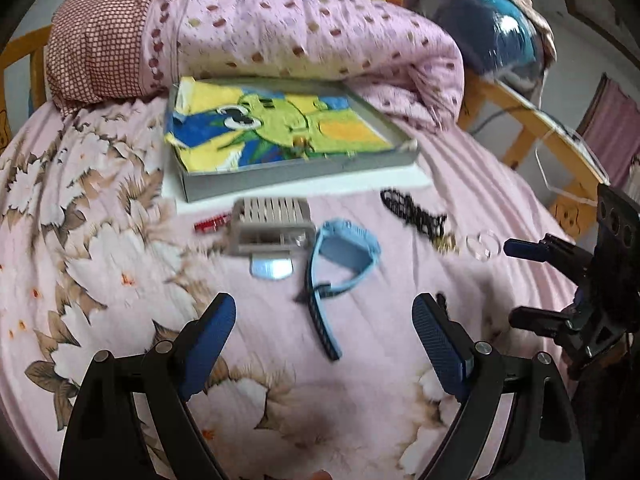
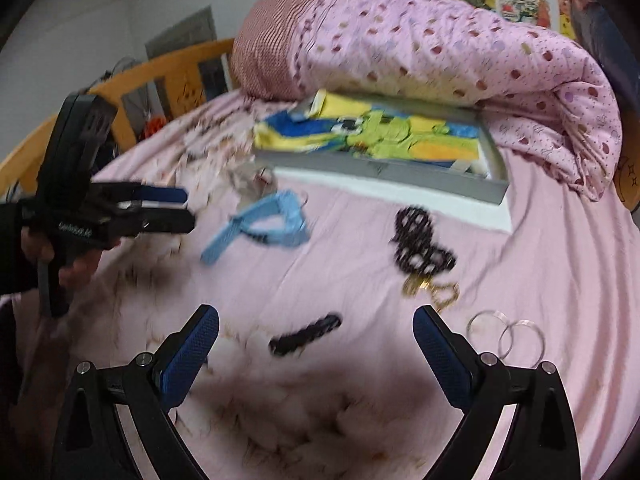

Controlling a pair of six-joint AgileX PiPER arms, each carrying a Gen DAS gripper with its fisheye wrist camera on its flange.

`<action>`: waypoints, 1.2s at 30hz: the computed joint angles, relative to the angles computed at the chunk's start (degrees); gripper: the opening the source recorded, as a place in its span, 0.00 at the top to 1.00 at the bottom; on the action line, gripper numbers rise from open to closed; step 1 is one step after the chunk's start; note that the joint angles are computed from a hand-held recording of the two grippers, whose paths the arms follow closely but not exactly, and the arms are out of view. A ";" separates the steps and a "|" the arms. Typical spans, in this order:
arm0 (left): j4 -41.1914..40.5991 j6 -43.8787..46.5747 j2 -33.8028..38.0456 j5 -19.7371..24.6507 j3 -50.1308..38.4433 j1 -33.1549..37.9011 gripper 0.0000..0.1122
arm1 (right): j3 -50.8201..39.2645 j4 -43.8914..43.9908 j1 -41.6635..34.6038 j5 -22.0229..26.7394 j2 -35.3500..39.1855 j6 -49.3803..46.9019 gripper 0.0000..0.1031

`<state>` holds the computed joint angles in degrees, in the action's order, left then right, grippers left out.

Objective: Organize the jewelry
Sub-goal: 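Grasp the black hair tie with right tool while left tool grasps the blue watch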

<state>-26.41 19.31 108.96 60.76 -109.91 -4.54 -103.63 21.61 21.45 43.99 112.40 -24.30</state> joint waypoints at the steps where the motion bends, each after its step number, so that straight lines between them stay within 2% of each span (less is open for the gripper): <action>1: 0.21 0.89 -0.33 -0.60 1.24 -0.14 0.23 | 0.33 -0.63 0.50 0.28 0.15 0.05 0.05; 7: 0.83 4.86 2.31 -1.18 1.29 -0.94 0.23 | 1.39 -3.74 2.82 -0.73 2.27 -2.21 0.08; 14: 0.84 7.22 5.84 -2.00 -1.53 -1.74 0.24 | -2.27 -4.87 3.67 -1.26 6.87 -5.78 0.14; 18: 1.07 9.31 8.10 -1.78 -4.41 -2.51 0.25 | -5.80 -3.46 2.58 1.12 9.74 -7.64 0.19; 20: 1.29 9.28 9.89 -0.36 -7.04 -2.74 0.33 | -5.47 -2.31 2.32 0.93 9.60 -9.27 0.26; 21: 1.52 8.92 11.08 0.90 -8.83 -2.83 0.40 | -5.22 -1.93 2.35 0.82 9.47 -10.00 0.29; 24: 1.69 9.26 12.17 1.48 -10.37 -3.00 0.44 | -4.04 -1.58 2.54 -0.19 8.95 -11.07 0.35; 26: 1.61 9.46 12.29 1.78 -10.48 -3.10 0.50 | -3.95 -1.20 2.46 -0.23 9.00 -11.18 0.36; 27: 1.54 9.32 12.77 2.91 -11.21 -3.11 0.56 | -3.99 -1.07 2.40 -0.20 9.07 -11.17 0.37; 29: 2.58 8.95 12.11 1.92 -9.79 -3.58 0.59 | -4.02 -0.94 2.23 -0.33 9.07 -10.71 0.47; 32: 3.51 7.88 11.48 1.03 -8.58 -3.86 0.74 | -4.19 0.21 1.65 -0.03 9.13 -10.02 0.47; 34: 3.73 7.30 11.22 1.05 -8.13 -3.85 0.81 | -3.82 -0.03 1.75 -0.39 8.85 -9.02 0.47; 36: 4.76 6.28 10.40 0.51 -6.92 -4.14 0.83 | -3.51 -0.20 1.87 -0.55 8.54 -8.18 0.47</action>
